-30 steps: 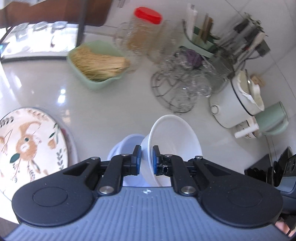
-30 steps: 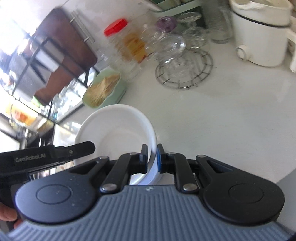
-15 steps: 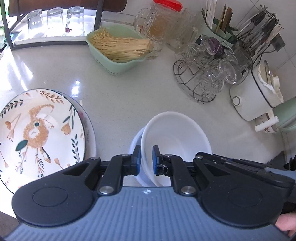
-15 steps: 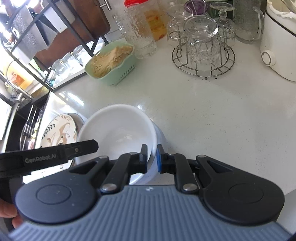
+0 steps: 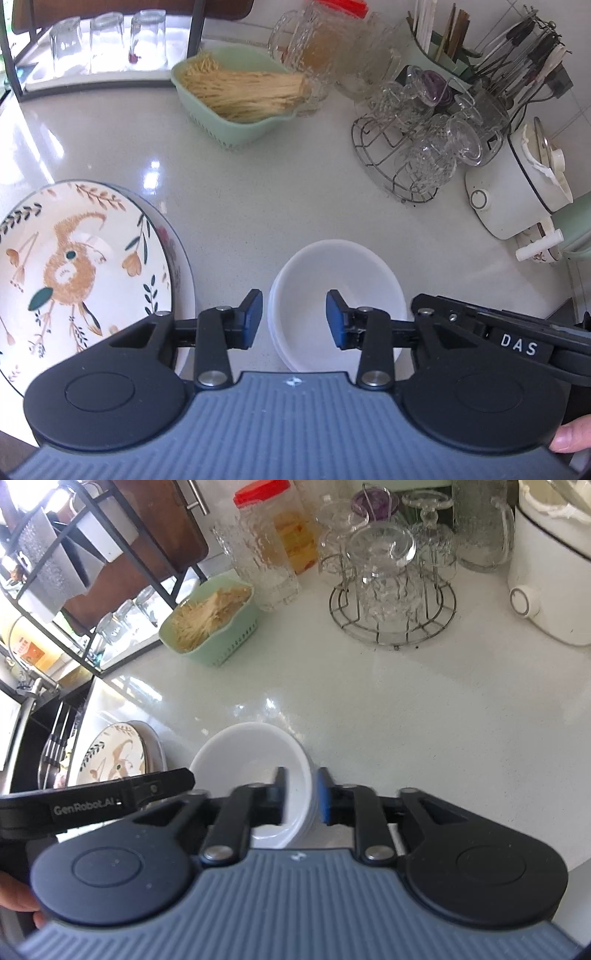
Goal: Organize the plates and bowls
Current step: 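Close both grippers on the rim of the nested bowl stack, then lift the bowl stack with both grippers and carry it over the plate stack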
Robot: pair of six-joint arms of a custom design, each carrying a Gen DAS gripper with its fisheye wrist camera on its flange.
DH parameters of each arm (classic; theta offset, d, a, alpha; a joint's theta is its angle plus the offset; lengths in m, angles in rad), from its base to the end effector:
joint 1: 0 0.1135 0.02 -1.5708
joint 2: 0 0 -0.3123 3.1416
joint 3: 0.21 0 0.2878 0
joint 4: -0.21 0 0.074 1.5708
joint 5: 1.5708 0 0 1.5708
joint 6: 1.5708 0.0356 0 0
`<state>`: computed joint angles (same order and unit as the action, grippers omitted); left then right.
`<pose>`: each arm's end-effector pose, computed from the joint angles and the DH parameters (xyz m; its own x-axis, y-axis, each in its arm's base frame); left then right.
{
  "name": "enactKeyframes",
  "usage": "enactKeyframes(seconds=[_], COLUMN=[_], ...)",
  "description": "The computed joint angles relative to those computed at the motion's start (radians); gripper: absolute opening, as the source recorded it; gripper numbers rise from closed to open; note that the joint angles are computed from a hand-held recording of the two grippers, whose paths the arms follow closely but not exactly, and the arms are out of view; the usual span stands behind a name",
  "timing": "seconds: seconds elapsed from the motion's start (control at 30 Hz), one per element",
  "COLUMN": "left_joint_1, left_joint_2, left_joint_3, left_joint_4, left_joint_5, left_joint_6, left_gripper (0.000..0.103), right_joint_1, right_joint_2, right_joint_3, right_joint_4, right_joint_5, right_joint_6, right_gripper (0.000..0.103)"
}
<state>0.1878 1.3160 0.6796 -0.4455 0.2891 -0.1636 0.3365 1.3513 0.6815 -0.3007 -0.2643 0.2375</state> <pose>0.2515 0.0375 0.2012 -0.8480 -0.3201 -0.4224 -0.1880 0.9269 -0.3248 0.2528 0.0983 0.2012 -0.8648 -0.0619 -0.4983 -0.2619 0.9023 0.3424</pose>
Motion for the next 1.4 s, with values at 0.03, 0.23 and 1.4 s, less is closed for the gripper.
enactKeyframes(seconds=[0.03,0.23,1.4], left_joint_1=[0.003,0.01,-0.045], left_joint_2=[0.007,0.045,0.198], left_joint_3=[0.002,-0.015,-0.002], left_joint_4=[-0.002,0.022,0.115], left_joint_5=[0.003,0.024,-0.032], left_joint_6=[0.003,0.002,0.0], left_gripper=[0.043,0.043,0.015], right_joint_1=[-0.004,-0.006,-0.015], right_joint_2=[0.008,0.042,0.136], right_joint_3=[0.0,-0.018,-0.066], right_joint_4=[0.001,0.018,0.178], right_joint_5=[-0.012,-0.003,-0.062], right_joint_6=[0.001,0.026,0.149], right_gripper=[0.044,0.043,0.015])
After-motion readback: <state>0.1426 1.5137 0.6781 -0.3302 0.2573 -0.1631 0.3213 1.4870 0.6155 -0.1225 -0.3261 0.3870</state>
